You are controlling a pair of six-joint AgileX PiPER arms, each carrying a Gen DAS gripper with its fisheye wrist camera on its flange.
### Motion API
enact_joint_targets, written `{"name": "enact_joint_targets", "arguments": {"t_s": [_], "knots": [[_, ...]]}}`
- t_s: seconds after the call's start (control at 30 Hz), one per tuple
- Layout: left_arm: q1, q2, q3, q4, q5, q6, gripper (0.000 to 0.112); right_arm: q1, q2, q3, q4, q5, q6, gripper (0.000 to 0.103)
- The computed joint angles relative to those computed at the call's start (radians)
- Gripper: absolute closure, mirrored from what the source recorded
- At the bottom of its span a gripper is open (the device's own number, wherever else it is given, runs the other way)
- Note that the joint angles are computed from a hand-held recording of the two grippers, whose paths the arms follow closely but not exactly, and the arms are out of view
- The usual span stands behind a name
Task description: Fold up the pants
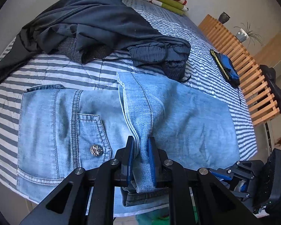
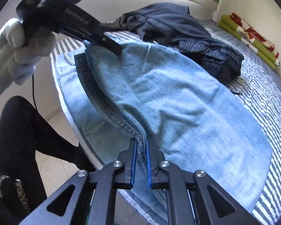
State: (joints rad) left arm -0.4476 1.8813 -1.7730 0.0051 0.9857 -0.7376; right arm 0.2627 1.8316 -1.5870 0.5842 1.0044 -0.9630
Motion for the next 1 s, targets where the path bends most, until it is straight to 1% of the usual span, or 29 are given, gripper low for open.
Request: {"name": "enact_joint_targets", "arguments": {"t_s": [0.13, 0.17, 0.23, 0.33, 0.37, 0.47, 0.57, 0.63, 0.67, 0.7, 0.77, 0.8, 0.83, 0.9, 0.93, 0.97, 1.0], "knots": [[-0.068, -0.146, 0.216, 0.1, -0.07, -0.107, 0.097, 0.005, -0.093, 0.124, 0.04, -0.02, -0.123, 0.095], [-0.072, -0.16, 0.272, 0.092, -0.089, -0.119, 0.097, 0.016, -0.099, 0.147, 0.031, -0.029, -0.135, 0.095], [-0.059, -0.155, 0.345, 0.05, -0.124, -0.108, 0.097, 0.057, -0.089, 0.179, -0.029, -0.06, -0.11, 0.095], [-0.042, -0.164, 0.4, 0.041, -0.181, -0.119, 0.097, 0.101, -0.087, 0.216, -0.081, -0.128, -0.078, 0.095], [-0.036, -0.163, 0.397, 0.035, -0.183, -0.109, 0.097, 0.107, -0.095, 0.224, -0.087, -0.141, -0.076, 0.095], [-0.01, -0.15, 0.341, 0.017, -0.137, -0.055, 0.098, 0.096, -0.093, 0.193, -0.084, -0.106, -0.051, 0.095], [-0.033, -0.207, 0.306, 0.122, -0.099, -0.106, 0.098, 0.094, -0.1, 0.134, -0.068, -0.078, 0.004, 0.095], [-0.057, -0.259, 0.325, 0.191, -0.083, -0.161, 0.098, 0.091, -0.111, 0.108, -0.028, -0.055, -0.006, 0.095], [-0.066, -0.288, 0.362, 0.208, -0.085, -0.18, 0.098, 0.096, -0.113, 0.105, -0.013, -0.04, -0.017, 0.095], [-0.061, -0.308, 0.412, 0.19, -0.097, -0.182, 0.098, 0.105, -0.111, 0.111, -0.013, -0.04, -0.025, 0.095], [-0.027, -0.3, 0.492, 0.095, -0.136, -0.15, 0.097, 0.152, -0.096, 0.143, -0.068, -0.064, -0.01, 0.095], [-0.015, -0.287, 0.519, 0.063, -0.152, -0.137, 0.094, 0.178, -0.087, 0.166, -0.109, -0.084, 0.012, 0.095], [-0.01, -0.277, 0.527, 0.048, -0.152, -0.126, 0.088, 0.193, -0.086, 0.187, -0.131, -0.108, 0.018, 0.094], [-0.01, -0.272, 0.512, 0.069, -0.132, -0.141, 0.083, 0.202, -0.108, 0.23, -0.143, -0.145, -0.012, 0.091], [-0.01, -0.28, 0.503, 0.079, -0.125, -0.151, 0.083, 0.192, -0.115, 0.227, -0.127, -0.119, -0.032, 0.087], [-0.017, -0.289, 0.488, 0.105, -0.11, -0.16, 0.083, 0.171, -0.121, 0.217, -0.1, -0.073, -0.058, 0.086], [-0.035, -0.293, 0.458, 0.16, -0.069, -0.194, 0.084, 0.145, -0.119, 0.2, -0.072, -0.024, -0.087, 0.086]]}}
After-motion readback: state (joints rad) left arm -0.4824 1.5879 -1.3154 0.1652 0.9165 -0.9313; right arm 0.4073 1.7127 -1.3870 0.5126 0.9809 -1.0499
